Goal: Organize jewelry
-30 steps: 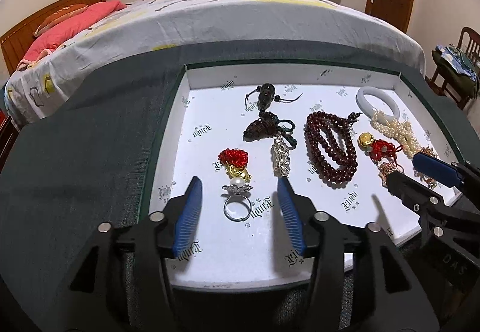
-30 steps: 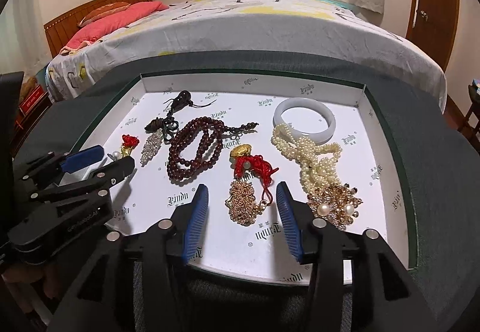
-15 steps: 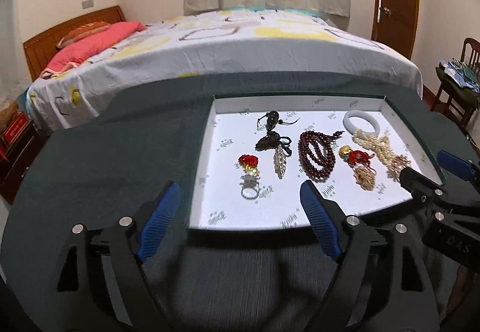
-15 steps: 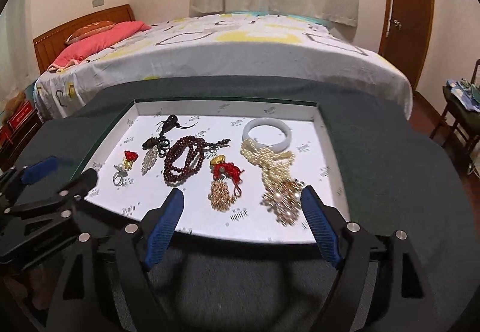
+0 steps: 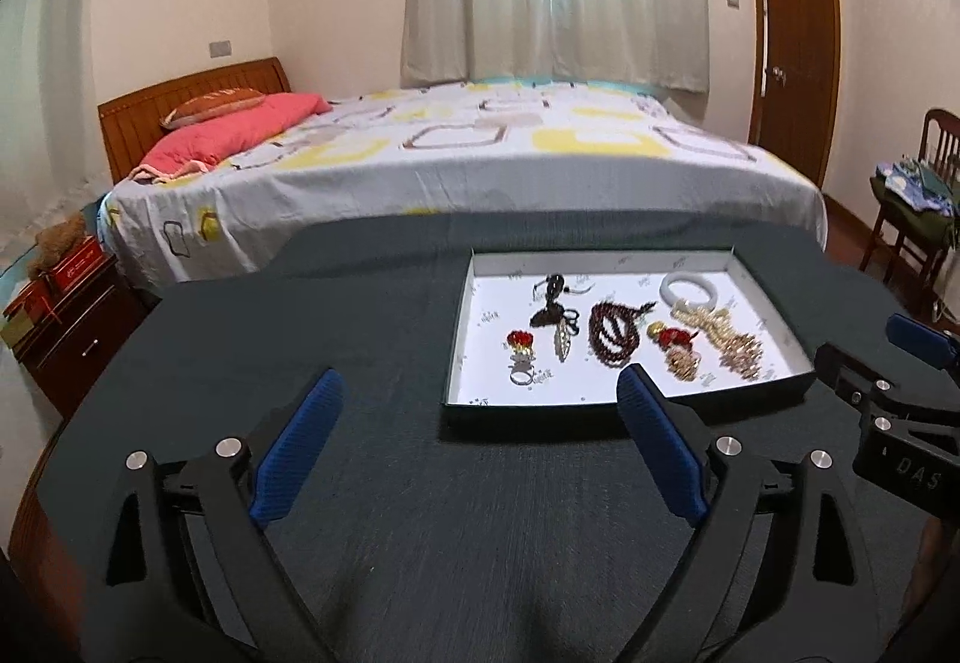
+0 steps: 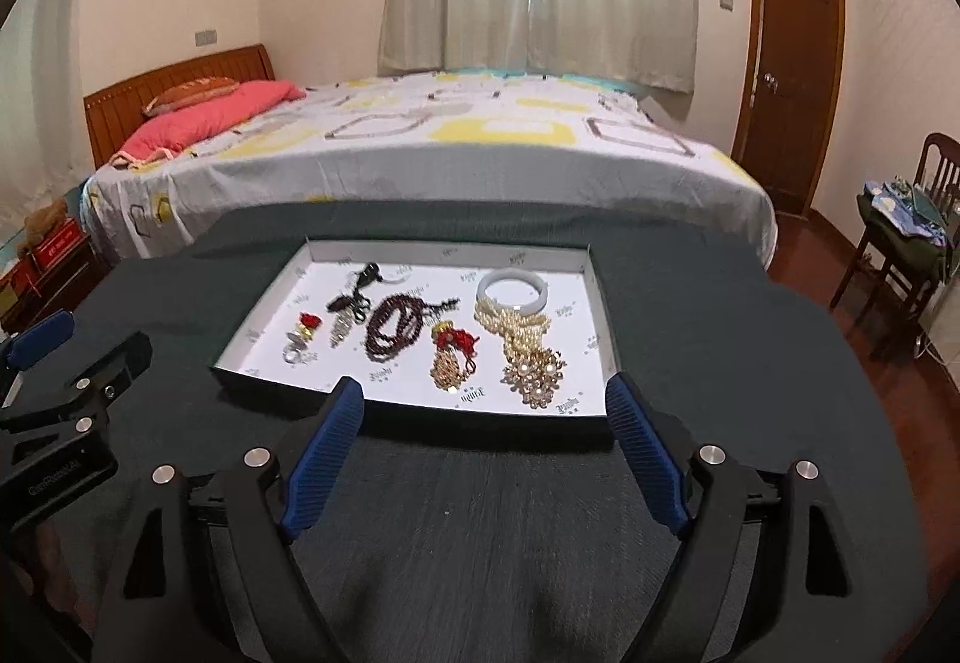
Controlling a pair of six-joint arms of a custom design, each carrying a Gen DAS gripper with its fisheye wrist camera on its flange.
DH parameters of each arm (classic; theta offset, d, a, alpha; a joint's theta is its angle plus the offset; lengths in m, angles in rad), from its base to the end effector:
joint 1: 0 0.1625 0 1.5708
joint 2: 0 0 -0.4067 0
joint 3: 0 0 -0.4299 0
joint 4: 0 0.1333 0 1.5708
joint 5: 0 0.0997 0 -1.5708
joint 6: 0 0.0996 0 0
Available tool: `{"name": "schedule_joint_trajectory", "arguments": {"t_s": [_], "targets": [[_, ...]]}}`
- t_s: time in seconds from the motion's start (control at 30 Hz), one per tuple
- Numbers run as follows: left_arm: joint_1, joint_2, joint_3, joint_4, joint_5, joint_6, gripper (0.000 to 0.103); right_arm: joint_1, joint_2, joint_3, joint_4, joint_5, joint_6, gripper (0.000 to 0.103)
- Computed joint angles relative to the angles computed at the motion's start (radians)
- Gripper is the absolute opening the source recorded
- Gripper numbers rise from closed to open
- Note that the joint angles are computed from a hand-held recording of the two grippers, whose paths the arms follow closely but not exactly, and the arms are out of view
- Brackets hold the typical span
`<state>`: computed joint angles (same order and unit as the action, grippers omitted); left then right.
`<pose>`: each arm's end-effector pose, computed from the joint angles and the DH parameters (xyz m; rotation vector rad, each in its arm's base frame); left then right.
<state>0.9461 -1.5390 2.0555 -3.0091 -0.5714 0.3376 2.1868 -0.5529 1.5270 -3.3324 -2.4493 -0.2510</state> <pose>-0.1104 -0.5244 0.4036 0.4490 2.0421 -1.1494 0.4524 -0.5411 0.0463 0.5328 -2.1703 1.0831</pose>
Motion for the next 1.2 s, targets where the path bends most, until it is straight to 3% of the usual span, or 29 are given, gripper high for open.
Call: {"name": "schedule_joint_trajectory", "arguments": {"t_s": [0.5,1.2], "targets": [[-0.146,-0.151,0.096,-0.036,0.076,-0.008,0.095,0.108,-0.064,0.064,-0.185,-0.034,-0.104,0.083],[-0.197,-0.216,0.125,-0.052,0.121,-0.013,0.096,0.134,-0.082,0.102,-0.27,-0.052,-0.153,0.084]]}}
